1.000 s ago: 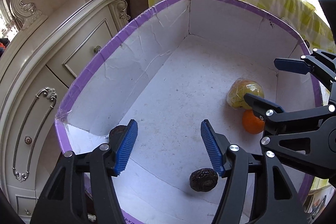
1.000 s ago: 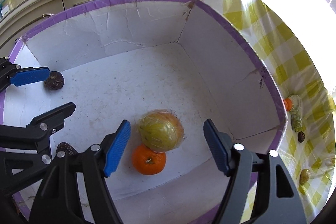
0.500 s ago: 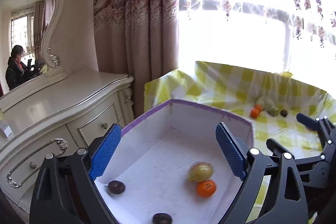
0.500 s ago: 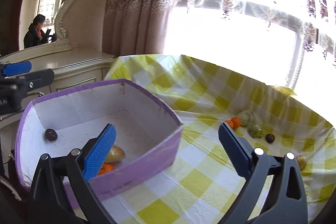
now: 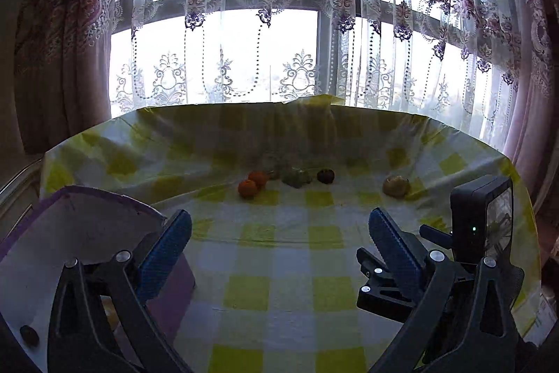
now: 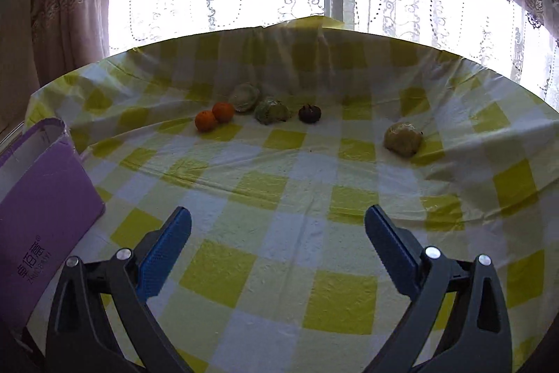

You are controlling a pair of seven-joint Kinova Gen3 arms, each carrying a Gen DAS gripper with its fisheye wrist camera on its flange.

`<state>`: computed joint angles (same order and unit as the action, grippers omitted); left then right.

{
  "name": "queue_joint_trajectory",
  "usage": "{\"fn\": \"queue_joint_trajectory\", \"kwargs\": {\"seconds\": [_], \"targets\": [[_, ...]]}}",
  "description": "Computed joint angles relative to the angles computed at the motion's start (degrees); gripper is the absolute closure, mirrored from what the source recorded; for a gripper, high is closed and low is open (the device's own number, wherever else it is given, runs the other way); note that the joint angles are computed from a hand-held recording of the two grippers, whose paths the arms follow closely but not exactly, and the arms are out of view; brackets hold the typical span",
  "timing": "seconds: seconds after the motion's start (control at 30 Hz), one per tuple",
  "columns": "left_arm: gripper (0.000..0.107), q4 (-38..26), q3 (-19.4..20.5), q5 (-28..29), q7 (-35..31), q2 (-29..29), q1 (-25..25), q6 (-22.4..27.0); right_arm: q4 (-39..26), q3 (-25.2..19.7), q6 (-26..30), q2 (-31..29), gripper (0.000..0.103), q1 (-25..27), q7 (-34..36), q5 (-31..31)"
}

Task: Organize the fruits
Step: 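Move both open tools back over the table fruits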

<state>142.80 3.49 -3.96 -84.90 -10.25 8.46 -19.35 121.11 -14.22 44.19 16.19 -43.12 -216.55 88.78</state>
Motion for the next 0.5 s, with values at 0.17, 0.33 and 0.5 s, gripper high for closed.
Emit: {"fn": "queue_joint_trajectory", "kwargs": {"seconds": [0.17, 0.33, 0.5], "targets": [[0.009, -7.7, 2.75, -3.47, 5.79, 13.27, -1.53, -1.01, -2.02, 2.19, -1.34, 1.45, 0.003, 3.18, 5.69, -5.03], [0.009, -16.69, 1.44, 2.32, 5.08, 25.03, -1.37, 0.54, -3.53, 5.22, -4.11, 2.82, 0.003, 5.65, 9.73, -8.32], [0.009, -21.11, 5.26, -0.22, 11.01, 30.91, -7.05, 1.63, -4.14, 7.76, -7.74, 3.92, 0.003, 8.49, 12.41, -9.41]]}}
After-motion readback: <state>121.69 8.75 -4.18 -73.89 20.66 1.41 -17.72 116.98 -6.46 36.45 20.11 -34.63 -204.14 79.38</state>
